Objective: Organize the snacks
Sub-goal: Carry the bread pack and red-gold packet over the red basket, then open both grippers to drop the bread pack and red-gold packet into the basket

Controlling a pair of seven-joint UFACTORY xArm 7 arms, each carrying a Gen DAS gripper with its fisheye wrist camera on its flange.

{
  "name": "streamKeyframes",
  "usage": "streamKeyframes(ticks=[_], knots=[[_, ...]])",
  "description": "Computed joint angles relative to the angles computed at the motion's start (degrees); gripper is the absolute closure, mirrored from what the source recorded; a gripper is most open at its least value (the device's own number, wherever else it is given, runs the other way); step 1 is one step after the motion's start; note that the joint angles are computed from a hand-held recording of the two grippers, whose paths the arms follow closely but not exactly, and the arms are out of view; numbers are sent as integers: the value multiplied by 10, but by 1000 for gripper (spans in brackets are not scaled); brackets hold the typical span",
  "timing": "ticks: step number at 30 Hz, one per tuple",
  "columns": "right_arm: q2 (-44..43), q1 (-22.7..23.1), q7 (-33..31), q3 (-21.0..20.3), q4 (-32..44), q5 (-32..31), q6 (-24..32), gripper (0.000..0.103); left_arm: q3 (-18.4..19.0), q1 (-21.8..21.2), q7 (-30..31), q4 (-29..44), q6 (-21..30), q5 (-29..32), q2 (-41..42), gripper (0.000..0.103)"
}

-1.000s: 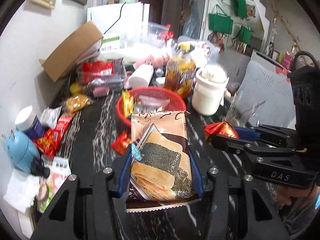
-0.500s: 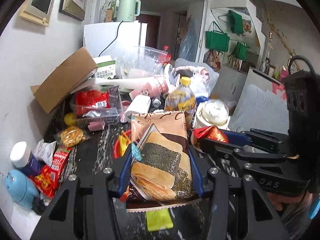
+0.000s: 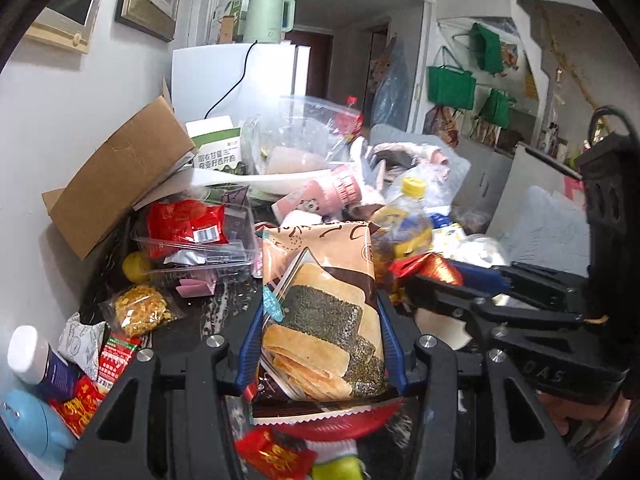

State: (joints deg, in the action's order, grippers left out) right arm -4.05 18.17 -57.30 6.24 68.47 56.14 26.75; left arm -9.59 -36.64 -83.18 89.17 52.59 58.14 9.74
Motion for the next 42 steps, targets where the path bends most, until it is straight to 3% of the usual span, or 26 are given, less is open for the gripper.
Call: streamKeyframes(ticks=[10,20,31,35,42], knots=[[78,-17,98,23,47,-121,-4,67,20,30,62,0,-30,-100,42,53],[123,-20,215,38,61,-274,-8,67,42,21,116,28,-11,-167,83,53],[139,-25,274,45,76,-340,22,65,50,20,129,41,12,-187,93,52],[126,-24,291,42,63,-360,3,47,51,16,138,60,45,-196,102,48],[94,-28,260,44,41,-332,-15,42,55,-1,137,91,85,-190,117,42]])
